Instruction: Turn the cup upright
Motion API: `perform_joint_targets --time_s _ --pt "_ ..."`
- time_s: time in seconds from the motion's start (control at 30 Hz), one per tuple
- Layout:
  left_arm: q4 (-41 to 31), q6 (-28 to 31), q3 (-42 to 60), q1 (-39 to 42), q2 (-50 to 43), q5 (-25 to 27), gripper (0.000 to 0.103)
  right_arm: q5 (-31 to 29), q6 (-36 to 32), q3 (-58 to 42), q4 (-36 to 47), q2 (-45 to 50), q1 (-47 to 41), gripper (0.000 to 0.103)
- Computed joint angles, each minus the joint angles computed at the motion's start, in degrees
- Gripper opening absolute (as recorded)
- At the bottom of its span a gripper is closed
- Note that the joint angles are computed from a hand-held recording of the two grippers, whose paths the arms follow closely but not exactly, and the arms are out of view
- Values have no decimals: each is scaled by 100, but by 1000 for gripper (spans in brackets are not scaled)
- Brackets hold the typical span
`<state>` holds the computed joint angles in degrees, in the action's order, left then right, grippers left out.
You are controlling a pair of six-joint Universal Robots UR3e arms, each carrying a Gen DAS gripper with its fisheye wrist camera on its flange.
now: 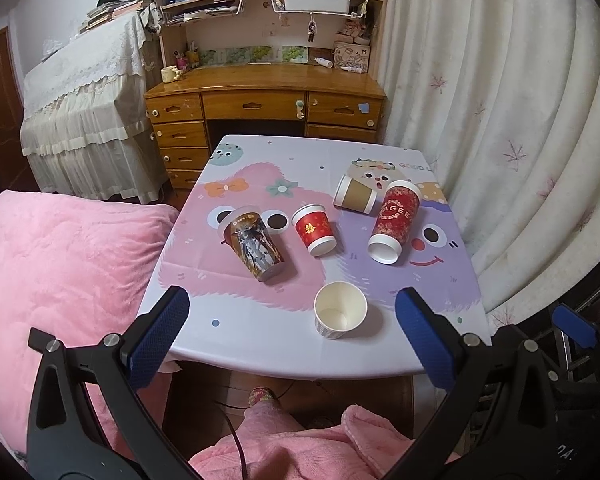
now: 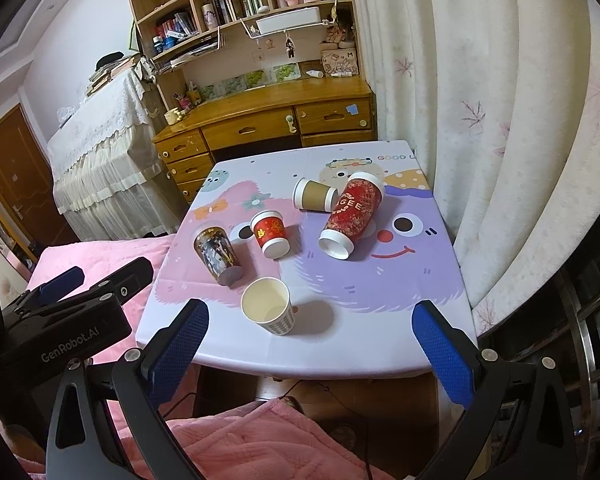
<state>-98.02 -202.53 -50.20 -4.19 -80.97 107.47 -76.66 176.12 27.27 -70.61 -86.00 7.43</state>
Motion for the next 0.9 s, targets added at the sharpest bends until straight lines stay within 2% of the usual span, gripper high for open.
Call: perform_joint_targets --time_s 0.37,0.67,0.9 --pt "-136 51 267 51 -143 -25 102 -30 49 -76 -45 130 66 103" --pt "-345 406 331 702 -51 -496 102 -259 182 -456 -62 548 425 103" --pt "-311 536 332 735 -91 -451 102 -185 156 -337 -159 538 430 103"
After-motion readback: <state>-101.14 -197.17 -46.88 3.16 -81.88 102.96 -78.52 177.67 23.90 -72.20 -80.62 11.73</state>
